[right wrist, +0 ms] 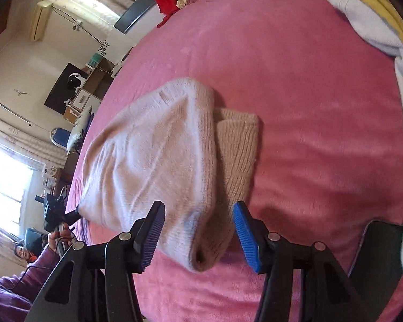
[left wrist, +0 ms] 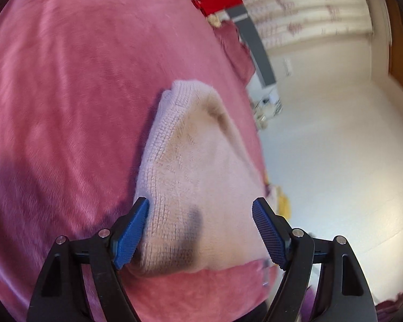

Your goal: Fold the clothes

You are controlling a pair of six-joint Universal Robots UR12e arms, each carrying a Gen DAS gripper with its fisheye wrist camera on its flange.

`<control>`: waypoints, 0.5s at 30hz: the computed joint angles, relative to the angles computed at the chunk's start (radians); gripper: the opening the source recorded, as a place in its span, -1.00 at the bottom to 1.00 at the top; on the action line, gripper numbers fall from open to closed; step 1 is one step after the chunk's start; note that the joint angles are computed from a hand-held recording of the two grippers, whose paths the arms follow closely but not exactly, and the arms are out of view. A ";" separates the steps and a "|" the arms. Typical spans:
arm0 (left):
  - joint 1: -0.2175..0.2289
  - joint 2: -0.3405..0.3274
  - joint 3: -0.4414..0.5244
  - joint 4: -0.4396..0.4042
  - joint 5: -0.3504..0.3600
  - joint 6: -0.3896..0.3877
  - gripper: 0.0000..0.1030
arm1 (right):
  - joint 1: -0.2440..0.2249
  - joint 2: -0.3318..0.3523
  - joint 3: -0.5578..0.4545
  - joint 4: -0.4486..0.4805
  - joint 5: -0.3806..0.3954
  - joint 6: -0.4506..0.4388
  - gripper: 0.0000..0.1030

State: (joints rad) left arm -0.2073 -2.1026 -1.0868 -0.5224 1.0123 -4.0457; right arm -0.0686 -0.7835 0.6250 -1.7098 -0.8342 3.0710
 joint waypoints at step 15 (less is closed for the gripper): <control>-0.014 -0.048 0.202 -0.334 -0.095 0.383 -0.41 | -0.055 -0.150 0.244 -0.191 0.311 -0.083 -0.90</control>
State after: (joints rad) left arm -0.2214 -2.1510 -0.8849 -0.8562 0.9175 -3.6622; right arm -0.1237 -0.9338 0.8687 -1.9005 -0.5236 2.9876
